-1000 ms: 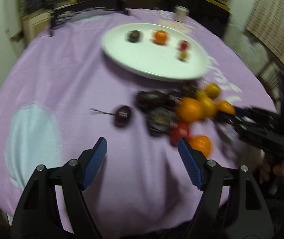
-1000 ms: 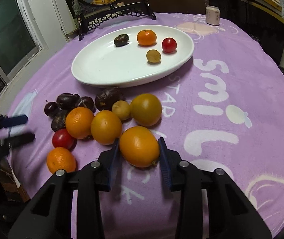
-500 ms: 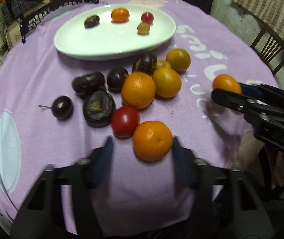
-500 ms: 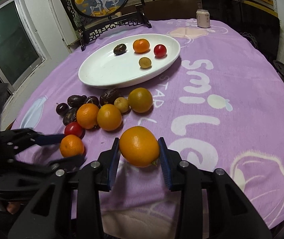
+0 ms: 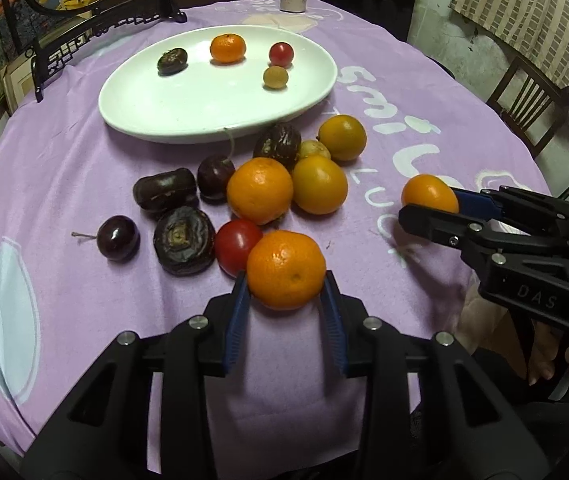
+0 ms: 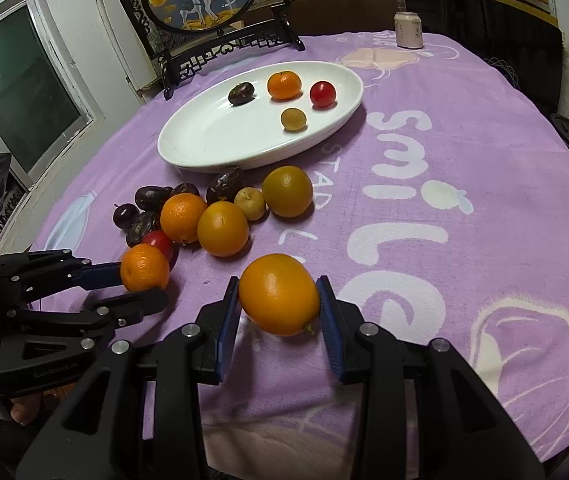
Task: Organize fruits
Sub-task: 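Grasp a mandarin with the left tool while the right tool grasps an orange, then place the mandarin and orange on the white plate and release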
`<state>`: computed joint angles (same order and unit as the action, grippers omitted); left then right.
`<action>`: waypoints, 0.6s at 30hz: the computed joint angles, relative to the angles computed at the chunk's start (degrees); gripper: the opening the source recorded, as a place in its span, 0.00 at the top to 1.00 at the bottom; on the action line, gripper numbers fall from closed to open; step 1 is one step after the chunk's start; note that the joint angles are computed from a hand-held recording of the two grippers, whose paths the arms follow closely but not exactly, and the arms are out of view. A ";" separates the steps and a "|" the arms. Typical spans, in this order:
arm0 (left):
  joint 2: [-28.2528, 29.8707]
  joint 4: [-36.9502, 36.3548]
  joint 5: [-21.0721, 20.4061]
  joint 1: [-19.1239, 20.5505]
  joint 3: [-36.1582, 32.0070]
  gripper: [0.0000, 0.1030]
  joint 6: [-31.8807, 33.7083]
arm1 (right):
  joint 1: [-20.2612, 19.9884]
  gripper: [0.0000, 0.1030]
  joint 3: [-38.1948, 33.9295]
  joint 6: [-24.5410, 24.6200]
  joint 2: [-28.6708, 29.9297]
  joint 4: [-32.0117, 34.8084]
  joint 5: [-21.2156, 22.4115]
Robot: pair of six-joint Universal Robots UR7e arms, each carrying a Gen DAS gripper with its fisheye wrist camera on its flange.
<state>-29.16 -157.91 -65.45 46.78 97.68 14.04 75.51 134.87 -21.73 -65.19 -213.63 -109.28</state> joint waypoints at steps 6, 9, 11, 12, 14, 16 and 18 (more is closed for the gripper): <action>1.05 1.16 -1.78 -0.45 -1.21 0.59 0.60 | -0.06 0.63 -0.04 0.32 -0.27 0.29 -0.78; 2.01 0.68 -1.20 -0.81 -1.87 0.63 1.00 | -0.31 0.63 0.17 0.58 -0.51 0.25 -0.89; 2.60 2.12 -1.92 -0.62 -3.02 0.63 0.83 | -0.28 0.63 0.07 0.71 -0.46 0.40 -1.08; 3.21 2.32 -1.47 -0.66 -3.74 0.63 0.62 | -0.30 0.63 0.03 0.70 -0.50 0.51 -1.10; 4.09 2.03 -0.91 -0.73 -4.62 0.63 0.69 | -0.34 0.63 0.07 0.66 -0.52 0.67 -1.04; 4.69 1.36 -1.18 -0.84 -5.34 0.63 1.00 | -0.28 0.63 0.05 0.66 -0.49 0.71 -1.13; 5.22 0.50 -0.93 -0.90 -5.84 0.68 1.11 | -0.34 0.63 0.08 0.72 -0.60 0.66 -1.27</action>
